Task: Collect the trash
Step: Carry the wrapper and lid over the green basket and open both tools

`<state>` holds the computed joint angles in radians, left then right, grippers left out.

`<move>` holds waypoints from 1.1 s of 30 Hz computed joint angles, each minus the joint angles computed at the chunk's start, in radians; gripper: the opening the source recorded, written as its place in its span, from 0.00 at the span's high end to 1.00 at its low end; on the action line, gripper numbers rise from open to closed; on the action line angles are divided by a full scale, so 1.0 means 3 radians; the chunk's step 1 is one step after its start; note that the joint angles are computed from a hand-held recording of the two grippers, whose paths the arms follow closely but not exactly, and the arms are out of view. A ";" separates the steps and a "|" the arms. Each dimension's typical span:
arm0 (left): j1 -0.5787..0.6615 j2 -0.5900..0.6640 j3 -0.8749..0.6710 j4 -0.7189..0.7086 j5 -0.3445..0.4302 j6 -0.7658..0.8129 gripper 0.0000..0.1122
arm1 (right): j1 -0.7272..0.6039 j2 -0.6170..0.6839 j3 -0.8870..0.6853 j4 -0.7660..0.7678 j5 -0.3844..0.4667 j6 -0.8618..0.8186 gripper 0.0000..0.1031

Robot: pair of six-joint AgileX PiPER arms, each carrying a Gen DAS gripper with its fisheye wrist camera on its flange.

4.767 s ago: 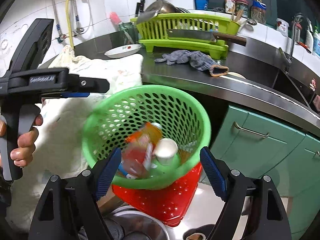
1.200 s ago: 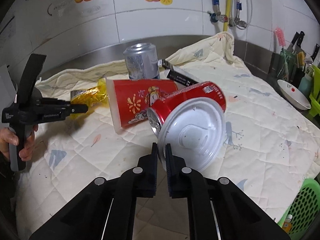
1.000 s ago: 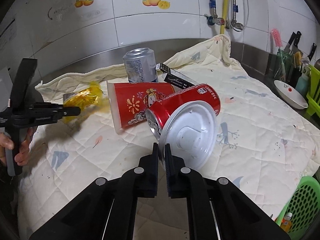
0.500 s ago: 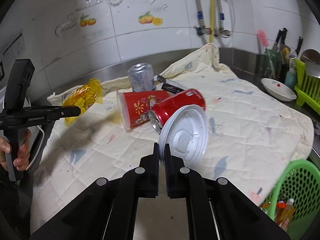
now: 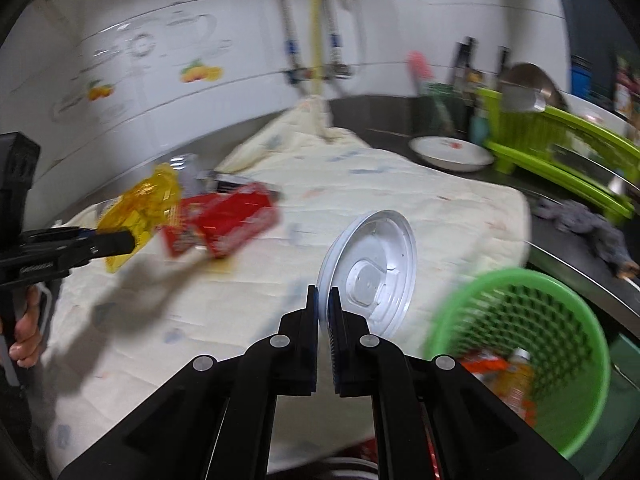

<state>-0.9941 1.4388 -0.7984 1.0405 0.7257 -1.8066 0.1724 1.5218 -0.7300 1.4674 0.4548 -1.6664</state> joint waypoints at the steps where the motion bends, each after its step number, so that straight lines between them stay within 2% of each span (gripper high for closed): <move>1: 0.0017 0.0090 -0.0077 0.0007 -0.0063 0.0029 0.82 | -0.0086 0.0021 -0.0010 -0.0039 0.0000 0.0016 0.95; 6: 0.0115 0.0652 -0.0669 -0.0111 -0.0393 0.0425 0.82 | -0.0608 0.0208 -0.0097 -0.0299 -0.0002 0.0072 0.95; 13: 0.0203 0.1232 -0.1419 -0.0597 -0.0579 0.1162 0.82 | -0.1168 0.0531 -0.0315 -0.0573 0.0192 0.0221 0.94; 15: 0.0206 0.1412 -0.1677 -0.0789 -0.0572 0.1420 0.82 | -0.1280 0.0606 -0.0382 -0.0660 0.0301 0.0304 0.93; 22: 0.0249 0.1997 -0.2502 -0.1476 -0.0504 0.2252 0.82 | -0.1455 0.0543 -0.0319 -0.0599 0.0315 0.0168 0.91; 24: 0.0264 0.2187 -0.2766 -0.1692 -0.0457 0.2491 0.82 | -0.1499 0.0498 -0.0275 -0.0573 0.0303 0.0094 0.85; 26: 0.0277 0.2387 -0.3049 -0.1869 -0.0385 0.2720 0.82 | -0.1579 0.0451 -0.0225 -0.0519 0.0322 -0.0012 0.68; 27: 0.0272 0.2457 -0.3155 -0.1926 -0.0343 0.2789 0.81 | -0.1625 0.0423 -0.0194 -0.0475 0.0330 -0.0086 0.63; 28: 0.0285 0.2599 -0.3367 -0.2071 -0.0271 0.2954 0.81 | -0.1661 0.0400 -0.0166 -0.0430 0.0331 -0.0158 0.60; 33: 0.0316 0.3117 -0.4157 -0.2491 0.0024 0.3369 0.79 | -0.1841 0.0336 -0.0103 -0.0394 0.0398 -0.0290 0.59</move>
